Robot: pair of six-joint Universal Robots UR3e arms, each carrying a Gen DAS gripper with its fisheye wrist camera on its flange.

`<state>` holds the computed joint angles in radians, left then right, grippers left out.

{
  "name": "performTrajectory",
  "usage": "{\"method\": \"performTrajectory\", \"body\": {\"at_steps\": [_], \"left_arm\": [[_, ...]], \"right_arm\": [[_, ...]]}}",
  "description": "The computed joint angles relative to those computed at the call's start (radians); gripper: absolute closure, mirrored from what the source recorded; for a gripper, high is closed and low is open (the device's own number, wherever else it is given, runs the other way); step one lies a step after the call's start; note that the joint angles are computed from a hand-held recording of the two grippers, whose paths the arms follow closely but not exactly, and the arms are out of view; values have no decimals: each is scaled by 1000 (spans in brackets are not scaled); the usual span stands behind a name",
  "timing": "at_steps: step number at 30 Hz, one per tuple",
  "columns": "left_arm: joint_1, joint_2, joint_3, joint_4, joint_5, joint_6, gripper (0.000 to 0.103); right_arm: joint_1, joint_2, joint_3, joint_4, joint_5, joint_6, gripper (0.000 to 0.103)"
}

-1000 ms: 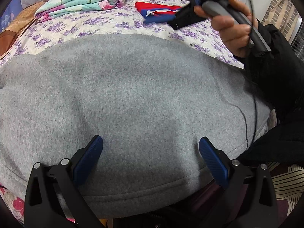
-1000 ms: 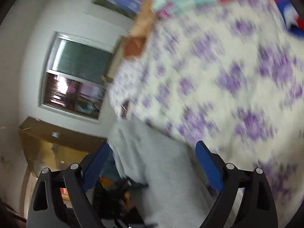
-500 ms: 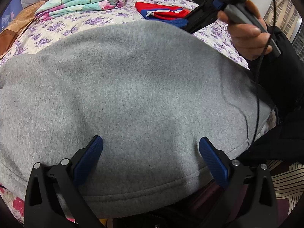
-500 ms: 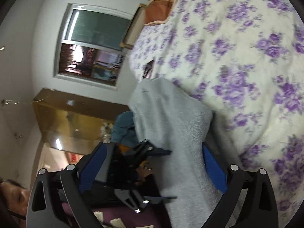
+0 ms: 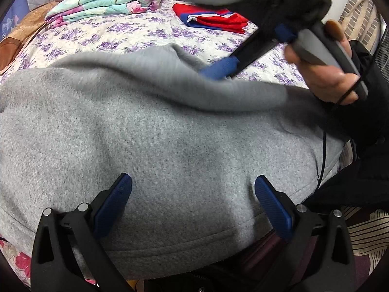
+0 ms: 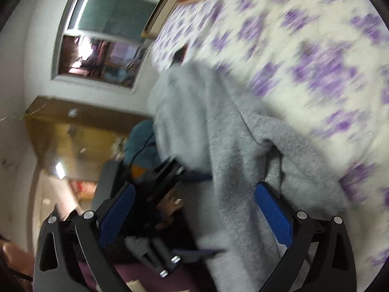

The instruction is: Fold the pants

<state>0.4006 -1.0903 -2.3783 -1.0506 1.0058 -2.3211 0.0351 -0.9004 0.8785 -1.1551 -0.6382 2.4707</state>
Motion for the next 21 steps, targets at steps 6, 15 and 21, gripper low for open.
{"method": "performTrajectory", "body": {"at_steps": [6, 15, 21], "left_arm": [[-5, -7, -1, 13, -4, -5, 5], [-12, 2, -9, 19, -1, -17, 5], [2, 7, -14, 8, -11, -2, 5]], "right_arm": [[-54, -32, 139, -316, -34, 216, 3], [18, 166, -136, -257, 61, 267, 30], [11, 249, -211, -403, -54, 432, 96]]}}
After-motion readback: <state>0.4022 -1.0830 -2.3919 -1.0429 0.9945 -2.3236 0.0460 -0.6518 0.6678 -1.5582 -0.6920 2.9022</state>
